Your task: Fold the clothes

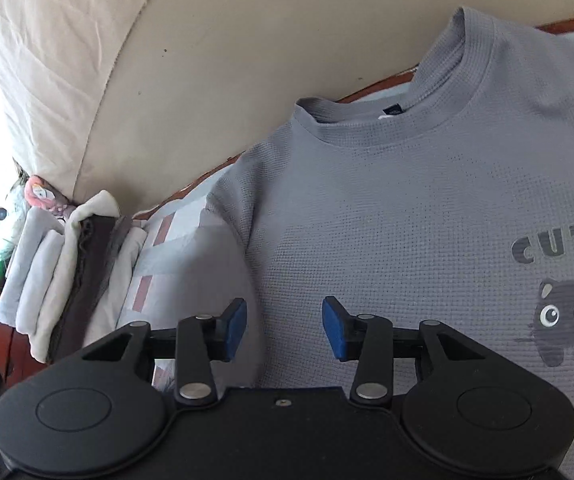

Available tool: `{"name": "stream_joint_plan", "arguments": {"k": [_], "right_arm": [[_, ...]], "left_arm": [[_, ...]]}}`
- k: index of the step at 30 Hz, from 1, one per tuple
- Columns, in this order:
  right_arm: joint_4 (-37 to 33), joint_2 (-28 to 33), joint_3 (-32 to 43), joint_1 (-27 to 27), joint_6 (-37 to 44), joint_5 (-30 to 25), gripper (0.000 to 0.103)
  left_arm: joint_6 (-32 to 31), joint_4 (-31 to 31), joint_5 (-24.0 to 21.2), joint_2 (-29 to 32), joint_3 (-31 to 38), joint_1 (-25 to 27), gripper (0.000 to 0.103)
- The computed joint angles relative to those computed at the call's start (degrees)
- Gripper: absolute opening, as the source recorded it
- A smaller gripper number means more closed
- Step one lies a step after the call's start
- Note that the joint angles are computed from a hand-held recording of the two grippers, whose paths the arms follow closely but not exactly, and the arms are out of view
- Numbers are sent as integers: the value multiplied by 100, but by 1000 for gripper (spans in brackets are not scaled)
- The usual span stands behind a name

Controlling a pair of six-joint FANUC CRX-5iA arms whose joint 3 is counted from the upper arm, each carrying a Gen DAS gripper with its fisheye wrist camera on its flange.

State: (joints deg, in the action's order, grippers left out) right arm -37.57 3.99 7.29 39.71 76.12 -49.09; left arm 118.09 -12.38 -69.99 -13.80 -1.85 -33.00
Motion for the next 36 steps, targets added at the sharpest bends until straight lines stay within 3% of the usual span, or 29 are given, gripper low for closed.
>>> {"name": "stream_joint_plan", "arguments": {"k": [2, 3, 5, 8, 10, 15, 18, 21, 24, 27, 29, 33, 36], "right_arm": [[-160, 25, 36, -33, 141, -6, 48], [-210, 48, 64, -43, 197, 5, 48], [-226, 65, 75, -30, 195, 118, 48], [-329, 5, 10, -52, 165, 382, 52], [-483, -29, -20, -109, 234, 497, 61], [-279, 53, 7, -78, -10, 456, 64], [333, 176, 89, 117, -453, 234, 64], [852, -33, -186, 336, -911, 661, 64], [508, -235, -240, 238, -635, 858, 64], [-1057, -72, 62, -390, 150, 222, 65], [-1768, 193, 247, -722, 156, -438, 66], [-1239, 223, 226, -496, -618, -648, 66], [-1269, 172, 285, -476, -469, -814, 66]], "left_arm": [[-34, 466, 262, -383, -334, 380, 35], [78, 535, 312, -551, -441, 523, 42], [341, 430, 248, -783, -516, 678, 44], [471, -159, -215, -784, -300, 483, 44], [295, -240, -383, -754, -253, 396, 44], [-466, -205, -539, -664, -376, 136, 44], [-343, -618, -816, -434, -244, -182, 44], [-196, -746, -852, -411, -270, -205, 45], [100, -1295, -1192, -219, -87, -458, 45], [289, -1686, -1473, -69, 58, -652, 46], [382, -1927, -1665, 19, 158, -780, 46], [537, -2251, -1913, 91, 242, -935, 46], [647, -2339, -1952, 32, 192, -954, 46]]}}
